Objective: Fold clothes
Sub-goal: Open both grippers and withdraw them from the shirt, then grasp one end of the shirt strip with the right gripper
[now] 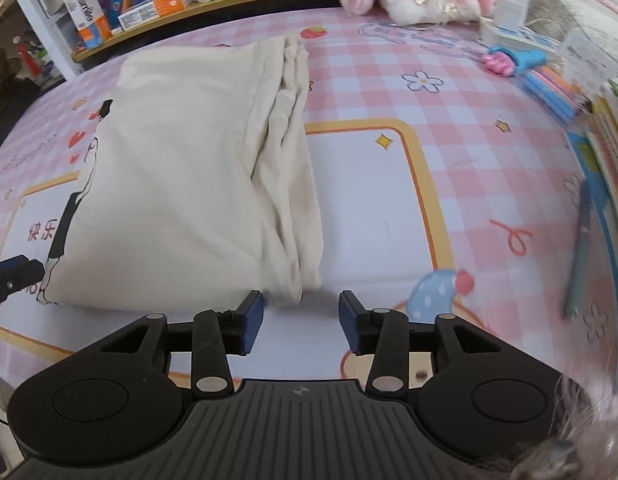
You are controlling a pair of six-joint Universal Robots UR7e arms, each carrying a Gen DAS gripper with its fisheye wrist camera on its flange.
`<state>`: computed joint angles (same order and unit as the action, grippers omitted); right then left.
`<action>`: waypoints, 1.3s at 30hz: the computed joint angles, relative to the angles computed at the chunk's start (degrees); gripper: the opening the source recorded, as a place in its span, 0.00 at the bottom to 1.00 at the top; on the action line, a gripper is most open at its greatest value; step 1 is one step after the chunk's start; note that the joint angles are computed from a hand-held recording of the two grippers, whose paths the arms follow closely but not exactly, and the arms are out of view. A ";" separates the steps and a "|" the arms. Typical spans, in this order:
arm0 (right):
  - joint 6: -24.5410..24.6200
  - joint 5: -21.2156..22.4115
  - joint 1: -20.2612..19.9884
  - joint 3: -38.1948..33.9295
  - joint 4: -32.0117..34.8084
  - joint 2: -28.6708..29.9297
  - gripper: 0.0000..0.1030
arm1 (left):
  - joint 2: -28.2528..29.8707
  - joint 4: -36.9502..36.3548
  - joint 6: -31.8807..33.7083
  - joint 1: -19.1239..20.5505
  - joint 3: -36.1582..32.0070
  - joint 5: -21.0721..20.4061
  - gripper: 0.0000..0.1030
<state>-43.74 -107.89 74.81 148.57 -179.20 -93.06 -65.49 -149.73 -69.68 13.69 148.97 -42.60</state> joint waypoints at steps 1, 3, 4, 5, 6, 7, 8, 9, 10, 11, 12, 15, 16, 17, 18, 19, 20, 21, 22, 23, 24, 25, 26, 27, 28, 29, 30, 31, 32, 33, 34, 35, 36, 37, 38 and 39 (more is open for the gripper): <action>0.29 -0.47 0.19 0.70 -1.07 -0.10 0.41 | 0.01 -0.27 1.20 -0.47 0.18 -0.15 0.50; 0.90 -1.38 0.59 2.08 -3.30 -0.17 0.44 | -0.42 -0.94 3.15 -1.26 0.84 -0.72 0.55; 1.13 -1.73 0.74 2.76 -4.43 -0.24 0.46 | -0.75 -1.27 3.54 -1.58 1.18 -1.13 0.59; 1.45 -2.22 1.01 3.46 -5.73 -0.15 0.47 | -1.09 -1.59 3.93 -1.89 1.52 -1.54 0.62; 1.87 -2.70 1.36 4.04 -6.85 -0.03 0.49 | -1.52 -1.82 3.84 -2.20 1.96 -1.91 0.64; 2.29 -3.18 1.72 4.62 -7.97 0.11 0.51 | -1.95 -2.03 3.73 -2.52 2.39 -2.28 0.66; 2.72 -3.68 2.09 5.18 -9.10 0.27 0.52 | -2.40 -2.22 3.61 -2.84 2.82 -2.65 0.68; 3.18 -4.10 2.51 5.71 -9.96 0.36 0.53 | -2.85 -2.20 3.44 -3.09 3.22 -2.94 0.68; 3.59 -4.48 2.91 6.19 -10.80 0.48 0.54 | -3.17 -1.64 3.20 -3.39 3.42 -3.15 0.70; 4.02 -4.90 3.36 6.61 -11.69 0.78 0.55 | -3.49 -1.07 2.96 -3.69 3.61 -3.35 0.72; 4.47 -5.33 3.82 7.03 -12.59 1.10 0.56 | -3.74 -0.40 2.86 -4.04 3.78 -3.38 0.73; 5.50 -6.58 5.26 8.29 -15.27 2.12 0.62 | -4.45 1.59 2.88 -5.45 4.35 -2.87 0.78; 5.73 -6.95 5.71 8.68 -16.07 2.44 0.64 | -4.72 2.38 2.76 -5.94 4.51 -2.63 0.83; 6.01 -7.35 6.21 9.05 -16.82 2.78 0.64 | -5.07 3.08 2.62 -6.26 4.65 -2.42 0.85; 6.37 -7.68 6.59 9.30 -17.19 2.99 0.64 | -5.43 3.78 2.47 -6.59 4.79 -2.21 0.85; 6.75 -8.00 6.95 9.54 -17.53 3.20 0.66 | -5.72 4.16 2.44 -6.81 4.93 -2.17 0.85; 7.30 -8.30 7.22 9.71 -17.51 3.19 0.68 | -6.00 4.42 2.57 -6.92 5.02 -2.25 0.86; 8.25 -8.43 7.36 9.78 -17.17 3.01 0.70 | -6.28 4.68 2.69 -7.04 5.12 -2.33 0.86; 9.22 -8.55 7.50 9.84 -16.79 2.80 0.74 | -6.47 4.55 2.82 -7.26 5.36 -2.30 0.86; 10.20 -8.66 7.63 9.90 -16.40 2.59 0.75 | -6.65 4.42 2.95 -7.48 5.61 -2.26 0.86; 11.11 -8.38 7.42 9.90 -15.83 2.17 0.75 | -6.77 4.18 3.05 -7.75 5.90 -2.17 0.86; 12.05 -8.00 7.10 9.82 -14.92 1.49 0.75 | -6.72 3.68 3.30 -7.90 6.14 -2.07 0.86; 13.19 -7.43 6.67 9.77 -13.89 0.65 0.75 | -6.44 2.86 3.70 -8.00 6.36 -1.95 0.86; 14.53 -6.61 6.07 9.62 -12.29 -0.48 0.74 | -6.14 2.02 4.11 -8.10 6.57 -1.83 0.86; 15.86 -5.75 5.44 9.45 -10.70 -1.58 0.74 | -5.60 1.15 4.52 -8.15 6.68 -1.69 0.86; 17.61 -4.68 4.52 9.10 -8.69 -2.78 0.72 | -5.01 0.13 5.20 -8.27 6.83 -1.37 0.86; 18.95 -3.66 3.66 8.71 -7.18 -3.62 0.72 | -4.43 -0.87 5.88 -8.39 6.98 -1.05 0.86; 20.26 -2.66 2.83 8.31 -5.71 -4.42 0.71 | -3.59 -1.27 6.39 -8.58 6.89 -0.48 0.87; 20.95 -1.90 2.10 7.96 -5.32 -4.72 0.69 | -2.74 -1.68 6.92 -8.76 6.80 0.09 0.89; 21.60 -1.17 1.40 7.60 -5.04 -4.94 0.68 | -1.88 -2.10 7.46 -8.93 6.71 0.67 0.90; 21.80 -1.19 1.06 7.26 -5.61 -4.57 0.67 | -0.97 -3.10 8.43 -8.99 6.64 1.14 0.91; 21.77 -1.67 1.00 6.79 -6.49 -3.80 0.66 | -0.06 -4.09 9.40 -9.05 6.57 1.61 0.91; 21.59 -2.05 0.96 6.28 -6.95 -3.08 0.65 | 0.78 -5.35 10.52 -9.09 6.54 1.90 0.91; 21.41 -2.42 0.91 5.76 -7.34 -2.38 0.64 | 1.65 -6.24 11.47 -8.89 6.28 2.17 0.92; 21.21 -2.51 0.84 5.22 -7.40 -1.72 0.64 | 2.51 -7.11 12.43 -8.70 6.02 2.43 0.92; 20.98 -2.48 0.84 4.66 -7.18 -1.10 0.63 | 3.28 -7.60 13.22 -8.46 5.62 2.59 0.92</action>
<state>-22.77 -110.37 75.66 153.23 -186.38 -94.16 -62.21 -157.33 -56.46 5.22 154.59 -40.01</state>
